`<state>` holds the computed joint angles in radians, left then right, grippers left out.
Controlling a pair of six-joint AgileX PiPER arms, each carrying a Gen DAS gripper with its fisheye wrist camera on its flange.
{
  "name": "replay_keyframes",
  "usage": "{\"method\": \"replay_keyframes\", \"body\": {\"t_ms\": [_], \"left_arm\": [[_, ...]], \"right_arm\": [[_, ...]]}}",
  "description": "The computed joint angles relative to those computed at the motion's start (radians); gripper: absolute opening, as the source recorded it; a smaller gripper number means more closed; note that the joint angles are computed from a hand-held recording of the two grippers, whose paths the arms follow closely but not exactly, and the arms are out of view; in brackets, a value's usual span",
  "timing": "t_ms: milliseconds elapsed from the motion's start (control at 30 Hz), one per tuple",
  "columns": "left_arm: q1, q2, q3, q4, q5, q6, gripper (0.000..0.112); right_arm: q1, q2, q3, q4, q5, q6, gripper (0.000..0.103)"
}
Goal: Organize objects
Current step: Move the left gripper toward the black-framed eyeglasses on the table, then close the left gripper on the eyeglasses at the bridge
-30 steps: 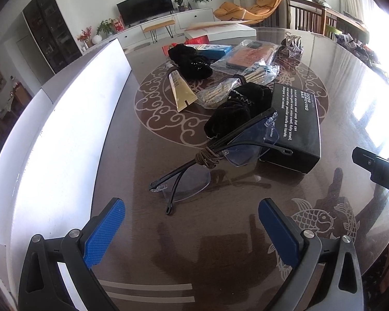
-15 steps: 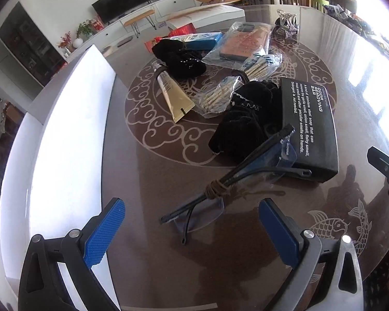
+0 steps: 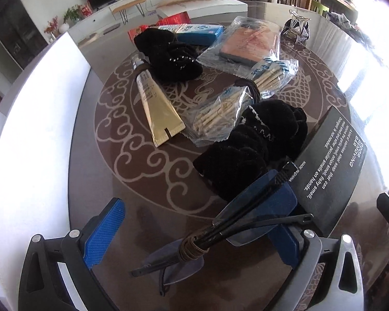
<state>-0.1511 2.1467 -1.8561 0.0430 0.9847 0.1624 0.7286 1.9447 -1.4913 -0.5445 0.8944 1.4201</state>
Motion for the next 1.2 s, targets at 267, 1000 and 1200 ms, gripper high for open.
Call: {"method": "replay_keyframes", "body": {"t_ms": [267, 1000, 1200], "left_arm": [[0.036, -0.052, 0.115, -0.085, -0.058, -0.038, 0.103], [0.054, -0.059, 0.126, -0.125, -0.075, 0.088, 0.103], [0.047, -0.187, 0.352, -0.141, -0.268, 0.081, 0.081]], "right_arm": [[0.002, 0.009, -0.012, 0.006, 0.004, -0.02, 0.103], [0.013, 0.048, -0.07, 0.009, 0.073, -0.061, 0.103], [0.017, 0.062, -0.091, 0.01, 0.094, -0.072, 0.103]]}}
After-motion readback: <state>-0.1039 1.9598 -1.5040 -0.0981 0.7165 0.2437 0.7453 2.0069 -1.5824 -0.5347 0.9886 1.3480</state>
